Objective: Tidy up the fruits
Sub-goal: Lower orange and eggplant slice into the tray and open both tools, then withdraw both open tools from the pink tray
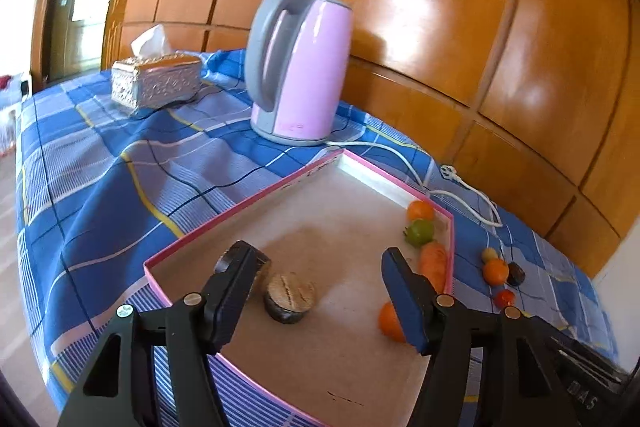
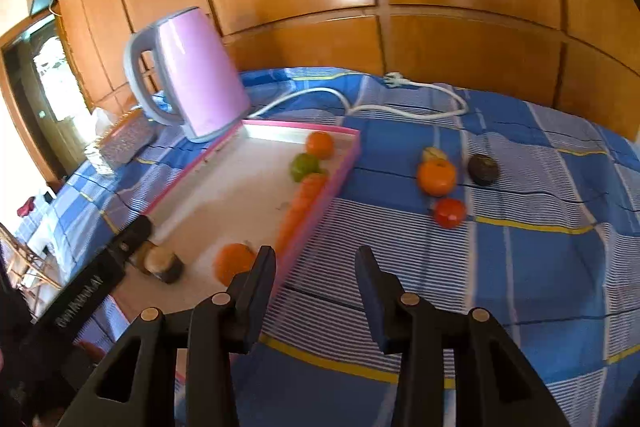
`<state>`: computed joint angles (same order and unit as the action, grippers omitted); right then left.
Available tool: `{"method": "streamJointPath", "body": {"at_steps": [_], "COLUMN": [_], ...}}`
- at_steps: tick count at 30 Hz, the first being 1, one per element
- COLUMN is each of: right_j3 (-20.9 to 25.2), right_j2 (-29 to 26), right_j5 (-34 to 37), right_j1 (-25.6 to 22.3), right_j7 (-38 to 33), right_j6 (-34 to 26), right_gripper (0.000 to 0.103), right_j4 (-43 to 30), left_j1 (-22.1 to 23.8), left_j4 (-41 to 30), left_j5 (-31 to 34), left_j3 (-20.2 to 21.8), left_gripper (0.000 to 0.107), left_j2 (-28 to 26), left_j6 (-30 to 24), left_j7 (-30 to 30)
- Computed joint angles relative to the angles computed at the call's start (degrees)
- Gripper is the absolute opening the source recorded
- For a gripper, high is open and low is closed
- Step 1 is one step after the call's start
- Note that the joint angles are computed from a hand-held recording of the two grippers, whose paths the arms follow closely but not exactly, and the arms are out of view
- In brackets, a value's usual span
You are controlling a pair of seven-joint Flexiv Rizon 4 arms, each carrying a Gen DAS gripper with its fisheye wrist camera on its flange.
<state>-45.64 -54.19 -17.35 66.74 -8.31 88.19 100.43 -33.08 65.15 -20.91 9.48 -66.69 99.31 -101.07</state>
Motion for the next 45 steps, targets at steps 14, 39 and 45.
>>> {"method": "streamJointPath", "body": {"at_steps": [14,39,45], "right_j3": [-5.2,-3.8,-3.6], "right_j2": [1.5,1.0,0.5], "right_j5": [4.7,7.8,9.1], "right_j1": [5.3,2.7,2.5], "right_j7": [2.3,6.8,5.6], "right_j6": [-0.7,-0.3,1.3], "right_gripper": [0.042,0.042,0.042], "right_j4": [11.1,13.4,13.4], "left_j1": [2.0,5.8,6.2], "left_j4": [0.3,-1.5,-2.5], "left_j5": [6.4,10.4,11.2], "left_j3": [-8.0,-19.0,-20.9], "left_gripper": [0.081,0.076,0.066], "left_j2": [0.6,-0.9,-1.4], "left_j6": [3.4,0.5,-1.5], "left_j7": [11.1,22.8,25.9]}}
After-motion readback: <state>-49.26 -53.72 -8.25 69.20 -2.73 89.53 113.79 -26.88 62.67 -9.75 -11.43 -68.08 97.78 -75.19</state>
